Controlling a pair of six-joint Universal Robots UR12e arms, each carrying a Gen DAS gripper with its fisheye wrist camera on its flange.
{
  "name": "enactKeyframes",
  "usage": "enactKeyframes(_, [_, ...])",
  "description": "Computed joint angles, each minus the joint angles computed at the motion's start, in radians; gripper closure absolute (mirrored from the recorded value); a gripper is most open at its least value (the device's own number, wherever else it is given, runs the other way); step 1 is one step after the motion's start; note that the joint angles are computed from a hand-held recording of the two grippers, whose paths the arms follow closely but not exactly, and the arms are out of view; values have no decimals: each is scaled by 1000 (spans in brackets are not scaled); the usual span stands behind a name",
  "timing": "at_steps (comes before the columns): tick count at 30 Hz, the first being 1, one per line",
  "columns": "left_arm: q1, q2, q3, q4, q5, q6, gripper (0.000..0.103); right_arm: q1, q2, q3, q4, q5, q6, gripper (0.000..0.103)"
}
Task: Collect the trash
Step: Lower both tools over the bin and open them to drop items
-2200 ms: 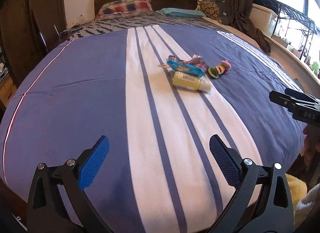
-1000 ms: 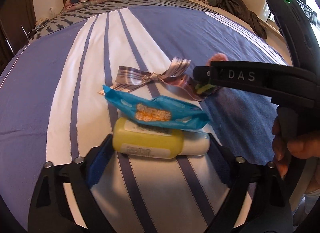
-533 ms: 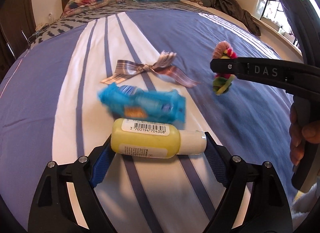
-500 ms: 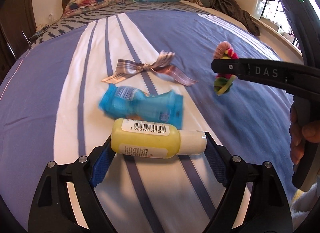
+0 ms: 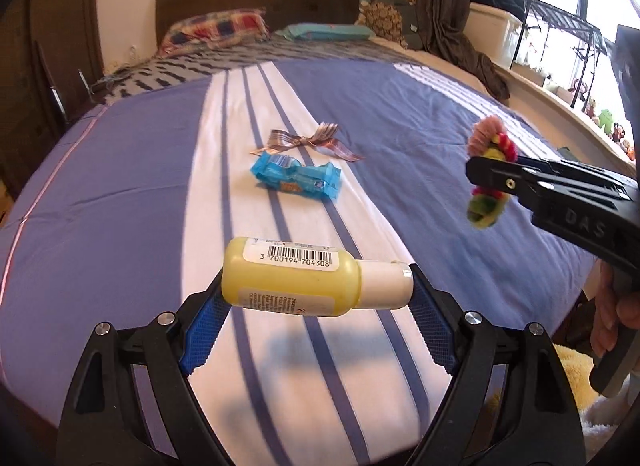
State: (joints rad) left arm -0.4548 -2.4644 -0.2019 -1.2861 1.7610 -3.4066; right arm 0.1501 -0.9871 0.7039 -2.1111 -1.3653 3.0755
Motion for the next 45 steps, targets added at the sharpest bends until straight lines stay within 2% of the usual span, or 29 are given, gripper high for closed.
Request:
enactKeyframes(2, [-10,102,-188,112,8,-23,23,0,-48,73,-47,7,1,74])
enactKeyframes(3, [-15,134,-244,146,17,-32,23,0,-77,117,-76,12,3,74])
enactKeyframes(9, [-49,271,-494,279,63,-68,23,-5,-224,351,-220,42,32,74])
enactKeyframes(13, [-67,338,-630,317,84,-95,23,-7,-306,493,-282,49,50,74])
enactKeyframes(17, [-74,388,-746,297,41,-129,23,-5,-350,580,-255,37,30,74])
enactKeyframes(26, [-63,414,-862,196,-76,-188,23,-6,-373,669,-75,36,-14,74])
enactKeyframes(35, [-56,385,-854,116,-170,-173,23,-7,-346,679,67,92,-19,74])
enactKeyframes(45, [-51,358,-846,73,-247,-154,22,8,-319,667,119,96,-7,72])
